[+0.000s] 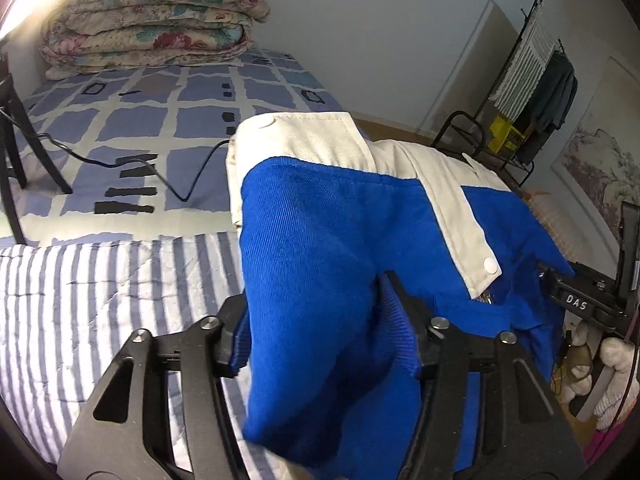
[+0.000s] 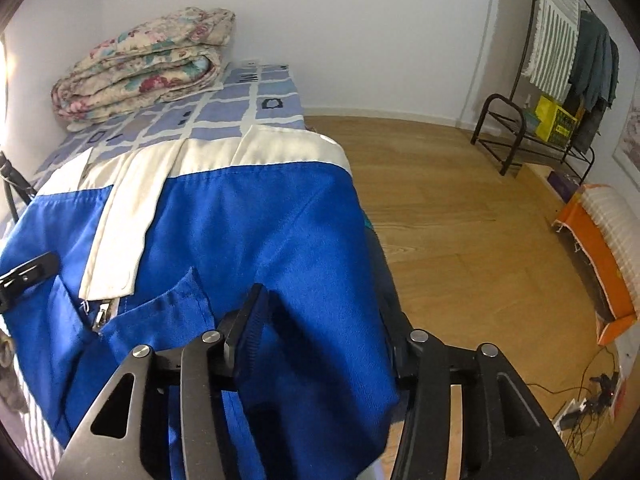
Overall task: Fold large clothes
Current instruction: 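Lower the folded bundle onto the mattress and open both tools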
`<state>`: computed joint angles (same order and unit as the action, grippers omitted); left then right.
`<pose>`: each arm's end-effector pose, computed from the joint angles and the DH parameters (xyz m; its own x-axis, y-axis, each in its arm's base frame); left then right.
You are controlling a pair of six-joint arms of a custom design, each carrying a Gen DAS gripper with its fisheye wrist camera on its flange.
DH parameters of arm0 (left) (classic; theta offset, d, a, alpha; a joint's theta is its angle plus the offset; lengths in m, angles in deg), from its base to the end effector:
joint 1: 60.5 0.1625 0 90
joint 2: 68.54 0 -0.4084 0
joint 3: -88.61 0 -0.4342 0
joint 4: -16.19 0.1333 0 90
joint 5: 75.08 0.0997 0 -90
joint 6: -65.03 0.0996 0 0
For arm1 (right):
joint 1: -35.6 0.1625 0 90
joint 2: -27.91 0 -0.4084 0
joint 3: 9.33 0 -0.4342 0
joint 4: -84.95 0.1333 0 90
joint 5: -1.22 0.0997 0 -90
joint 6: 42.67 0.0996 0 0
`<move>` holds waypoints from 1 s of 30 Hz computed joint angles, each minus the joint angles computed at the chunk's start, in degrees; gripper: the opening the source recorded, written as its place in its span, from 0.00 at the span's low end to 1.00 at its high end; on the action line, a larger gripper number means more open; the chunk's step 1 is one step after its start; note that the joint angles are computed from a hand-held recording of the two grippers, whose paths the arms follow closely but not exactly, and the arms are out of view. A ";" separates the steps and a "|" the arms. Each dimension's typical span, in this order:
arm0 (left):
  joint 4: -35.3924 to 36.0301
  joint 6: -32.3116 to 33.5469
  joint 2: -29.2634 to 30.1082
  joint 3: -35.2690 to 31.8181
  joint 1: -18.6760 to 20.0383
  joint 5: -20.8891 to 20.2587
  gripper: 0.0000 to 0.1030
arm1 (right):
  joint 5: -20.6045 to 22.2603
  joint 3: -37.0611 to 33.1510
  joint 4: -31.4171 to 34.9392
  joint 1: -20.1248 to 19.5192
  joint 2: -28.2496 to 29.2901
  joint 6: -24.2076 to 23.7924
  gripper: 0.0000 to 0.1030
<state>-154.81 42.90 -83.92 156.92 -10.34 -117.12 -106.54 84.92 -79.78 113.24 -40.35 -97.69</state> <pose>-0.3373 -0.7278 -0.0876 -0.8966 -0.1064 -0.4298 0.2456 0.6881 -0.6827 -0.0447 -0.6849 0.3640 -0.6208 -0.2825 0.7313 -0.6411 0.7199 -0.2661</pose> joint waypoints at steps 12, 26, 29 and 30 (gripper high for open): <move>1.66 -5.26 -10.72 13.73 -6.10 6.18 0.62 | 0.10 5.59 -1.13 2.90 -7.78 0.96 0.50; 15.59 -23.15 -30.82 35.36 -25.62 15.90 0.62 | 5.01 22.57 8.82 12.00 -33.94 3.49 0.50; 26.94 -33.57 -35.46 39.24 -30.91 18.30 0.62 | 4.16 27.08 10.50 14.28 -40.48 3.06 0.50; 30.87 -37.24 -37.14 40.57 -32.91 18.63 0.62 | 3.80 28.24 11.14 14.88 -42.35 3.15 0.50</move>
